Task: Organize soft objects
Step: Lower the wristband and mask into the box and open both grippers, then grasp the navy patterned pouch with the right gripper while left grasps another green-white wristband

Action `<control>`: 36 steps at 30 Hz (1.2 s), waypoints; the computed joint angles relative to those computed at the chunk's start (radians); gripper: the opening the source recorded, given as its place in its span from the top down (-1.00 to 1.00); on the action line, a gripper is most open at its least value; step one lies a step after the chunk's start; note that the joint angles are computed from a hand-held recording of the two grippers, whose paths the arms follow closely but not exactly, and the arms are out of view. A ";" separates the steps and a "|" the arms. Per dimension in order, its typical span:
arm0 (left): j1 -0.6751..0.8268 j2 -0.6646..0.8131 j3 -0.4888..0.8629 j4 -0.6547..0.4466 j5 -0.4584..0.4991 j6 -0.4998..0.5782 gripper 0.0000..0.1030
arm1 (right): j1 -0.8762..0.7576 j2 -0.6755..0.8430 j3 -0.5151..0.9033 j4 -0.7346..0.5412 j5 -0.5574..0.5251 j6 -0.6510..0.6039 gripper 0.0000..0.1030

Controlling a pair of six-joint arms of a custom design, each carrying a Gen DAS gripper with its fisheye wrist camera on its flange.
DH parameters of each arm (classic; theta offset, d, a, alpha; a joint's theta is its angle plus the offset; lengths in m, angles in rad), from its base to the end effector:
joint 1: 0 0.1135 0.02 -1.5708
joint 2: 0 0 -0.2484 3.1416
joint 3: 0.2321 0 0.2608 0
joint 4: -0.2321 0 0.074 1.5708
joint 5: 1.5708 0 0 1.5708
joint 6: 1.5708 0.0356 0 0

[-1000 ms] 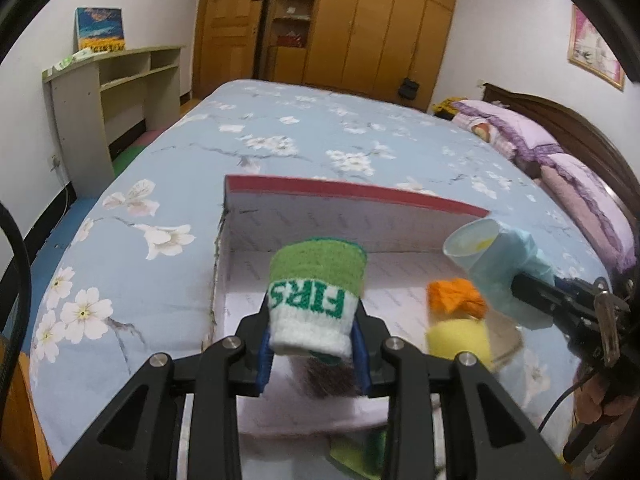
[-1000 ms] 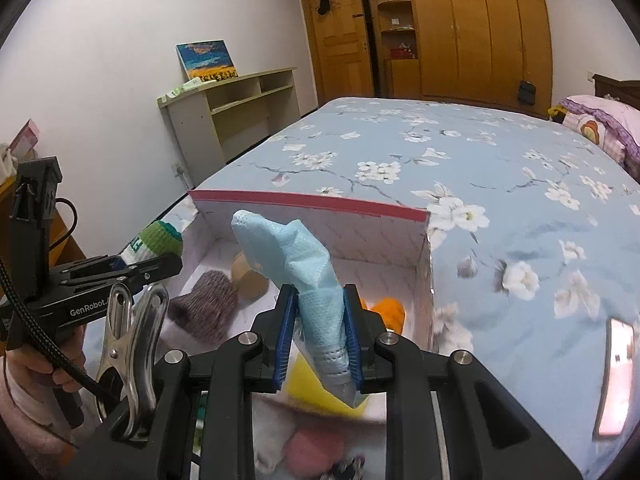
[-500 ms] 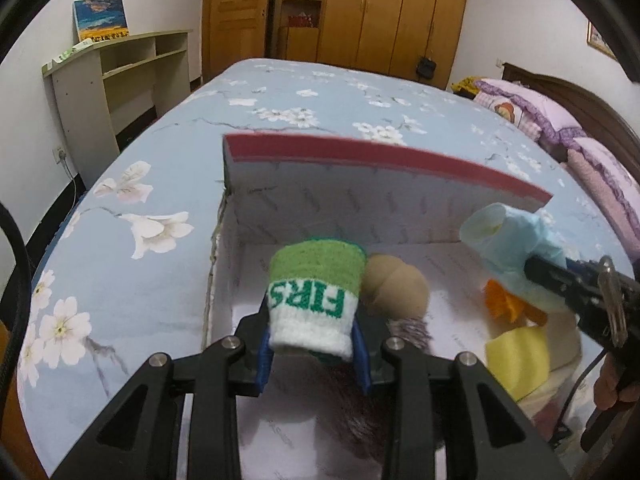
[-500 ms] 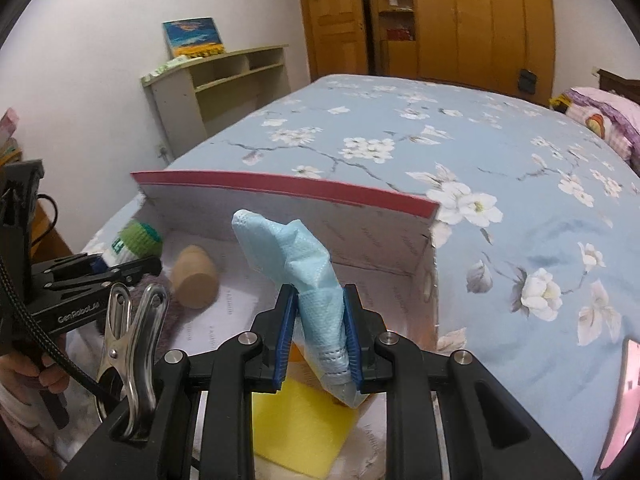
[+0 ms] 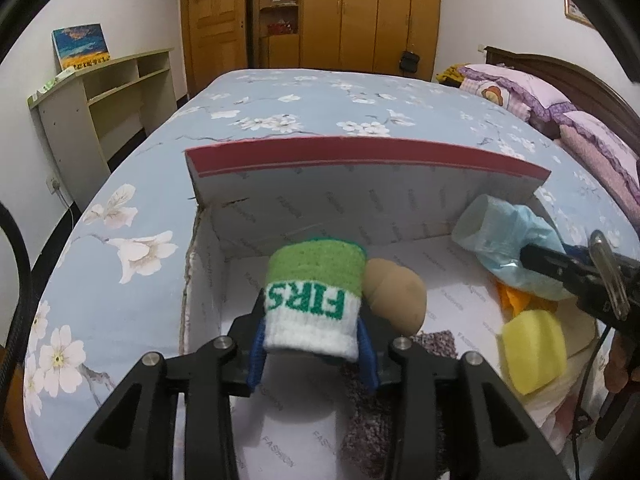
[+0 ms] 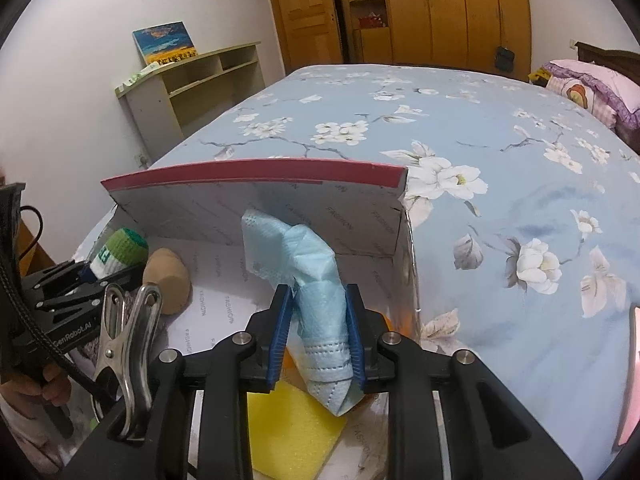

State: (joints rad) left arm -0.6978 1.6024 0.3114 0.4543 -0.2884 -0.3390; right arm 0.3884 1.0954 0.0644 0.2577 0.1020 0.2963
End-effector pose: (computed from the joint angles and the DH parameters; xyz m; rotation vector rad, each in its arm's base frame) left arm 0.1812 -0.1388 0.0541 0.2920 2.3500 -0.1522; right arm 0.1555 0.0597 0.0710 -0.0577 2.3489 0.2193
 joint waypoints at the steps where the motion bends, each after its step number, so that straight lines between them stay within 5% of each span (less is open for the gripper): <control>1: 0.004 -0.006 0.002 -0.011 0.005 -0.008 0.21 | -0.003 0.007 0.002 0.006 -0.005 -0.002 0.48; 6: 0.017 -0.053 0.009 -0.078 0.027 -0.032 0.14 | 0.008 -0.025 -0.006 -0.002 0.010 -0.003 0.31; 13: 0.023 -0.149 -0.014 -0.127 0.020 -0.048 -0.04 | 0.060 -0.222 -0.003 -0.173 0.065 0.002 0.20; 24: -0.081 -0.507 -0.096 -0.376 -0.060 -0.099 -0.05 | 0.210 -0.536 0.001 -0.480 0.178 0.070 0.19; 31: -0.190 -0.738 -0.143 -0.571 -0.105 -0.195 -0.05 | 0.475 -0.797 0.032 -0.842 0.385 0.260 0.19; 36: -0.322 -0.856 -0.158 -0.714 -0.180 -0.296 -0.05 | 0.752 -0.837 0.062 -1.041 0.569 0.508 0.19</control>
